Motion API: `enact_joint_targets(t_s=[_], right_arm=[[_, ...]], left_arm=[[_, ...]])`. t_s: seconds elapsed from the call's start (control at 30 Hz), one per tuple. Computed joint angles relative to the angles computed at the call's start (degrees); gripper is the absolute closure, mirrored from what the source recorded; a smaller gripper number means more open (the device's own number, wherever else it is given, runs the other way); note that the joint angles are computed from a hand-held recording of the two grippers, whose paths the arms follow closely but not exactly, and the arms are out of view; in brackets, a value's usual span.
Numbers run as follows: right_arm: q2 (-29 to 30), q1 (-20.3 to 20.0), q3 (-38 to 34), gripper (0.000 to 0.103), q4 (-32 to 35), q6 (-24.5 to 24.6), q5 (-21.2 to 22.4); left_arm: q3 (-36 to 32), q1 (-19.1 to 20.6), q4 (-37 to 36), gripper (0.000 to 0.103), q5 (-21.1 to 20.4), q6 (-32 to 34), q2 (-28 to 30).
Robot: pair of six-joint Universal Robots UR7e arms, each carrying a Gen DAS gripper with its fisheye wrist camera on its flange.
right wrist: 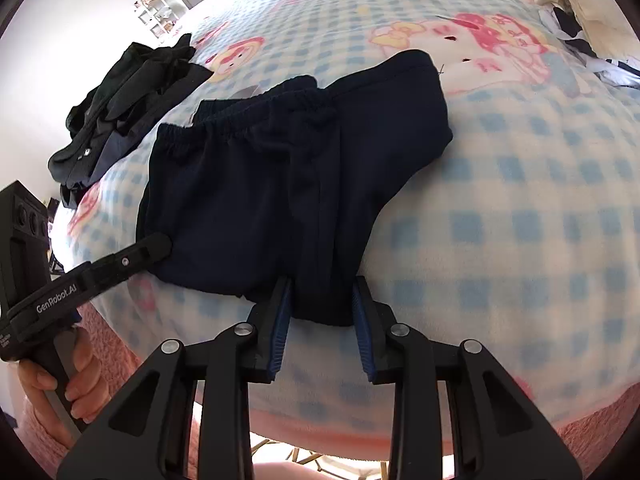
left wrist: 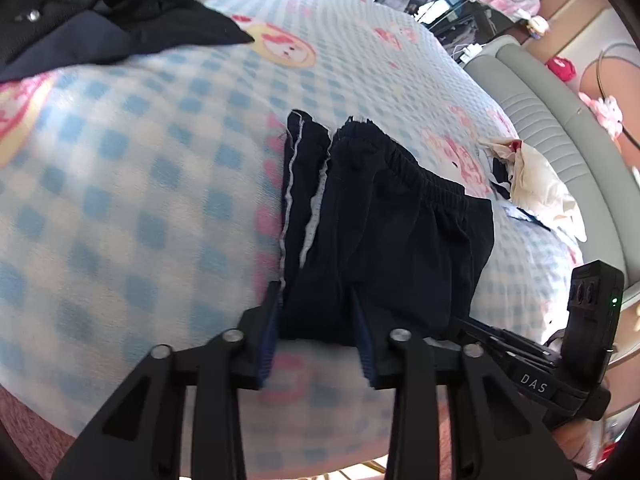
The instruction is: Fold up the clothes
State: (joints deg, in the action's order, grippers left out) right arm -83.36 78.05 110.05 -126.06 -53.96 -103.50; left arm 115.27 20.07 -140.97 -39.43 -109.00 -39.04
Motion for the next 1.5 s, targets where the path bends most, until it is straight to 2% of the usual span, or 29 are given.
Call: enact_joint_targets(t_s=[0.07, 0.23, 0.37, 0.43, 0.5, 0.6, 0.67, 0.7, 0.83, 0.9, 1.1, 1.17, 1.27, 1.37, 1.4, 1.5], right_arm=[[-0.15, 0.45, 0.47, 0.08, -1.87, -0.89, -0.63], [0.17, 0.69, 0.1, 0.08, -3.4, -0.86, -1.78], [-0.21, 0.43, -0.56, 0.079, -1.19, 0.59, -1.34], [-0.84, 0.06, -1.03, 0.076, -0.35, 0.88, 0.76], [-1.72, -0.45, -1.41, 0.076, 0.02, 1.22, 4.63], [-2.77, -0.95, -1.66, 0.075, -0.03, 1.48, 9.4], [-2.51, -0.06, -0.38, 0.075, -2.25, 0.11, 7.24], [-2.01, 0.36, 0.19, 0.075, -2.77, -0.06, 5.66], [-1.01, 0.86, 2.77, 0.075, -5.7, -2.36, 0.02], [-0.87, 0.7, 3.94, 0.073, -7.28, -3.84, -2.11], [-0.69, 0.6, 3.11, 0.072, -6.17, -3.09, -2.31], [-0.92, 0.32, 2.9, 0.072, -6.12, -3.09, -2.32], [-0.84, -0.24, 2.06, 0.072, -5.66, -1.46, -2.3], [-2.12, -0.37, 1.96, 0.072, -4.66, -0.36, -0.32], [-2.6, -0.39, 1.93, 0.068, -4.38, -0.13, 0.51], [-4.24, -0.17, 2.39, 0.067, -2.76, -2.0, 3.31]], left_arm=[[0.4, 0.06, 0.13, 0.075, -0.38, 0.12, -0.64], [-0.89, -0.41, 9.81, 0.075, -1.72, -1.0, -2.89], [1.97, -1.81, 9.15, 0.073, -2.37, -1.8, -4.66], [2.65, -2.59, 9.0, 0.073, -1.74, -2.04, -5.12], [2.24, -3.2, 10.52, 0.073, -0.55, -2.28, -5.36], [0.16, -3.75, 14.18, 0.073, 2.51, -2.99, -4.68], [-1.68, -3.9, 17.43, 0.069, 4.59, -3.54, -3.93], [-2.76, -3.64, 18.45, 0.063, 5.31, -2.83, -3.26], [-3.38, -2.89, 11.08, 0.058, 6.79, 7.61, -0.55], [-4.46, -1.96, 10.13, 0.054, 5.72, 10.61, 0.8], [-7.52, 1.49, 15.0, 0.054, -0.71, 12.17, 1.91], [-7.59, 1.52, 18.65, 0.054, -1.24, 9.3, 0.84], [-6.04, 1.12, 20.93, 0.045, -2.16, 4.77, -1.11], [-3.32, -0.61, 17.99, 0.046, 0.0, 2.14, -2.73], [-3.27, -1.18, 18.21, 0.046, 0.95, 1.74, -2.75], [-5.71, -2.0, 22.05, 0.046, 3.13, 0.98, -1.24]])
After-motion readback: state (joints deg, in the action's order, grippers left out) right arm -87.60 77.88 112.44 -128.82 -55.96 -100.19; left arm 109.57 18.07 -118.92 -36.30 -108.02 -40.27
